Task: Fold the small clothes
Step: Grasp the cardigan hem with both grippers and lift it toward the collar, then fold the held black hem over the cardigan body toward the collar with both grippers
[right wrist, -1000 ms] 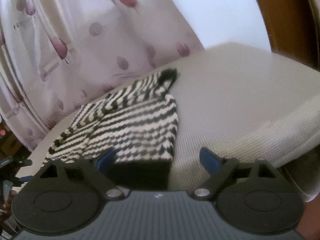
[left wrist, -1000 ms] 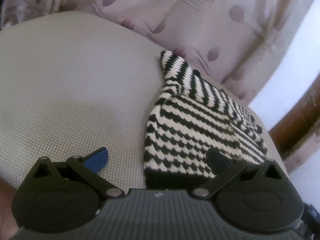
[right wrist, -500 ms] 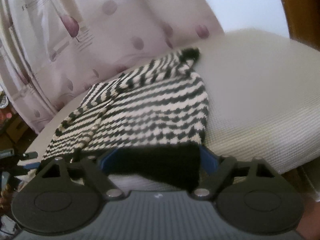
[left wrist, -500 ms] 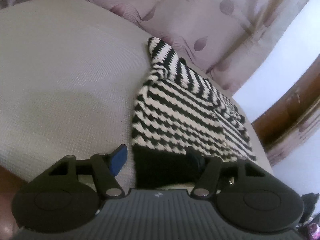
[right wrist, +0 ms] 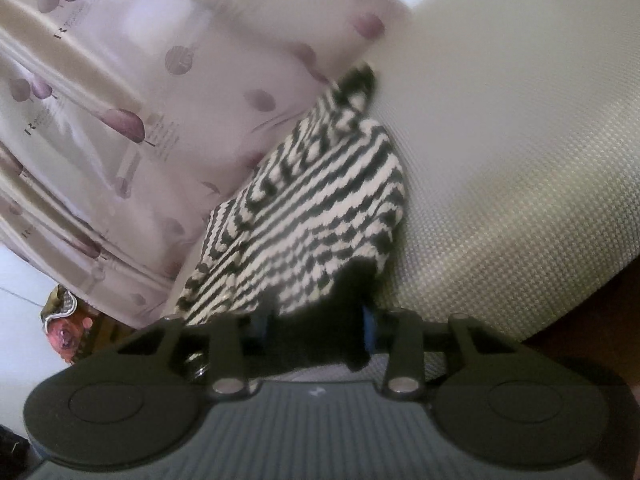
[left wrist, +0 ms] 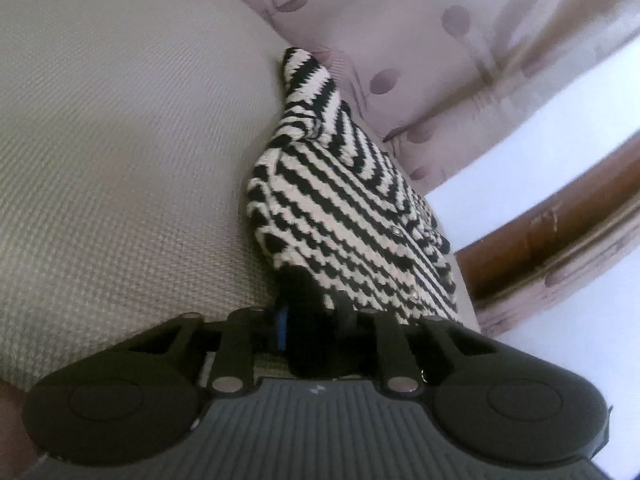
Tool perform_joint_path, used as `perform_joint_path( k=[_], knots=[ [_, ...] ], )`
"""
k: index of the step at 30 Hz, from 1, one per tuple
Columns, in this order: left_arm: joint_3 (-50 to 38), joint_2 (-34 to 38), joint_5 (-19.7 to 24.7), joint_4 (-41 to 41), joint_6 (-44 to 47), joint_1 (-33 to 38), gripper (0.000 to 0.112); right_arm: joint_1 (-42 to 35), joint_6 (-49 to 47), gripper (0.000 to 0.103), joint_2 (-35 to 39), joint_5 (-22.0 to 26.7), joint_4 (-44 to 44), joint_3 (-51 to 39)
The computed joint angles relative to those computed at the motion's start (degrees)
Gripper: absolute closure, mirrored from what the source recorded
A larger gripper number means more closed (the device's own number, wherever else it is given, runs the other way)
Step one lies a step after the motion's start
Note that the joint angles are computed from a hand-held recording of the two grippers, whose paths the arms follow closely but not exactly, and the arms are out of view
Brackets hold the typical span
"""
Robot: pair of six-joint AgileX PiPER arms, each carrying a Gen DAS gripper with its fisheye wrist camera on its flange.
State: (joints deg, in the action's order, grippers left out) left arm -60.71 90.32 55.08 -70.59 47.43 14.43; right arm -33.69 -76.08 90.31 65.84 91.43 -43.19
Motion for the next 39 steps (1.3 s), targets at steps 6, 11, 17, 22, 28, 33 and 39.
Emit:
perform_joint_path(
  k=[6,11,17,22,28,33,39],
  knots=[
    [-1.2,-0.9,-2.7,1.8,0.6,-3.4,0.065,0.7,1.2,0.05,0.3,0.2,1.2,-0.2],
    [0.1,-5.4,-12.3,12.8,-2.8,-10.0,0.104,3.8,1.6,0.092,-2.8,-8.0,-0.1,0.3],
    [-0.2,-8.4,-21.3,22.9,-11.2,-16.8,0.103,1.2,1.4,0.092,-1.0,-3.2,0.7,0.2],
    [-1.5,-8.6,-24.3,28.5,-16.4,-19.3,0.103,0.5,1.8,0.092,-0.6,-0.7,3.0,0.6],
    [-2.7,-8.4,-26.0,34.8,-22.0,-21.2,0.103,1.1,2.3,0.092,-0.3,0.1,5.0,0.3],
    [-3.5,-8.5,-27.1,38.5,-24.6,-22.9,0.103,1.5,2.9,0.091,-0.6,0.5,6.3,0.3],
    [-4.7,-8.1,-27.7,40.8,-26.4,-24.0,0.103,1.8,3.4,0.091,-0.9,1.0,7.4,-0.2]
  ],
)
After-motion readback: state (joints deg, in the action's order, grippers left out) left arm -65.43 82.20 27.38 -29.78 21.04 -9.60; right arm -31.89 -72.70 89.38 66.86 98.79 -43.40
